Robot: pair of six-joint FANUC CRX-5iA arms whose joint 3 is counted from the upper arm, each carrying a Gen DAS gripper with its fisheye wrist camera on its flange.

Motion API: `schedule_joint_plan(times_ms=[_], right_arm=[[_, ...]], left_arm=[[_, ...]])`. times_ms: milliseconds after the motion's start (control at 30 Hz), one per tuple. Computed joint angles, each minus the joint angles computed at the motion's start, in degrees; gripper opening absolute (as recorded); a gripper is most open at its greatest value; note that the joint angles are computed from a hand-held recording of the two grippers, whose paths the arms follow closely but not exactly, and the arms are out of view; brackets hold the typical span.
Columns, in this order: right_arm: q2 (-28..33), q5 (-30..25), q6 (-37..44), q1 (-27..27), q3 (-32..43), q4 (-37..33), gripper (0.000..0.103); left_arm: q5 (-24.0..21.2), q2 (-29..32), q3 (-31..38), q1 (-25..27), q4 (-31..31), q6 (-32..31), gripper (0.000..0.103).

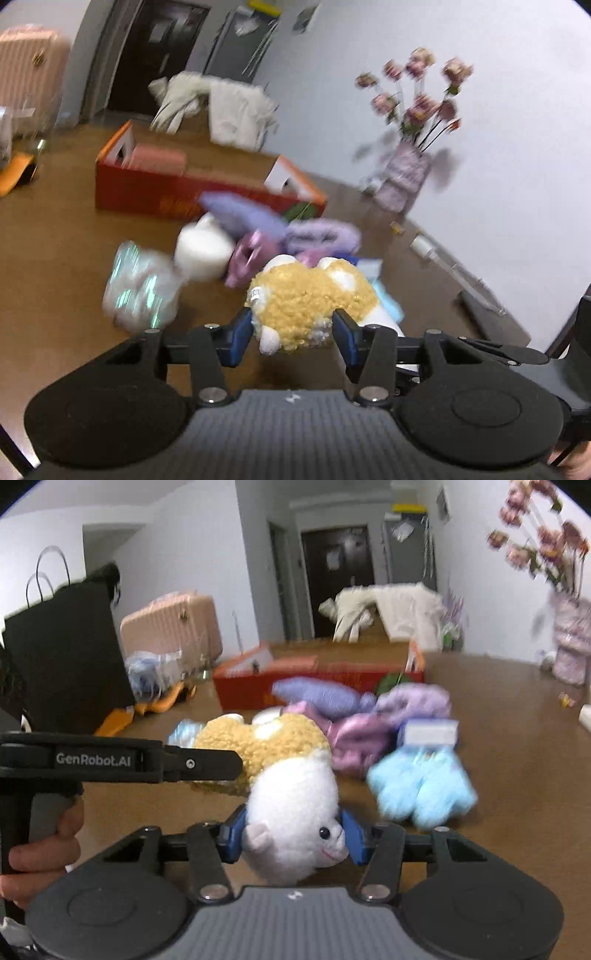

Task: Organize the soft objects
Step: 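Lower the plush toy into the box beside the sponge and release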

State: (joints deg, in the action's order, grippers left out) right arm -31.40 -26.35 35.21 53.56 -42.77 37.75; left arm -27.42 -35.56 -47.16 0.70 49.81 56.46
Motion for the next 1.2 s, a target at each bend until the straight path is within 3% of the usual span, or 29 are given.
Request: schedule_joint_plan(times_ms=[100,200,267,367,500,700,833,1000,1067,1200], right_arm=[[1.5,2.8,2.4,-3.3,2.6,0.4,0.052],[6.9,6.8,8.8,-8.3,8.4,-3.4,0.052],[12.3,7.0,18.3,-11.4,15.8,-13.4,0.052],[22.2,3.0,32.8,-16.3,30.3,-29.9,0.052],[36.7,-4.1,36.9,-21.6,48.8,-39.3,0.052],[53.0,-11.5,31.4,-22.2,66.0,-31.3,0.051],[61.5,-18.2,30.8,-22.1,75.9,-28.5,0.051],[65.7,-23.0,30.0,-19.7,78.6,-20.7,0.056],[66.1,-22.7,29.1,-19.2,78.1,-18.9,0.055],[64.0,-21.8,26.8,-18.4,75.1,-16.1,0.06]], left_arm=[[-1.0,5.2,5.7,0.3,2.1,-2.7,0.048],[-3.1,13.4,14.3,1.2,2.5,-4.2,0.048],[-4.8,19.2,20.9,1.9,0.1,-2.4,0.048],[-5.2,28.8,31.3,2.0,-2.9,-2.1,0.049],[-6.8,42.7,47.1,2.0,-11.3,5.9,0.049],[-15.2,60.2,66.7,3.8,-14.5,14.7,0.051],[-19.7,67.2,75.6,3.9,-19.4,18.7,0.051],[-20.7,69.1,77.8,3.4,-22.5,19.8,0.06],[-19.0,68.2,75.9,3.5,-20.9,18.5,0.062],[-18.4,65.2,74.3,3.6,-23.9,20.6,0.062]])
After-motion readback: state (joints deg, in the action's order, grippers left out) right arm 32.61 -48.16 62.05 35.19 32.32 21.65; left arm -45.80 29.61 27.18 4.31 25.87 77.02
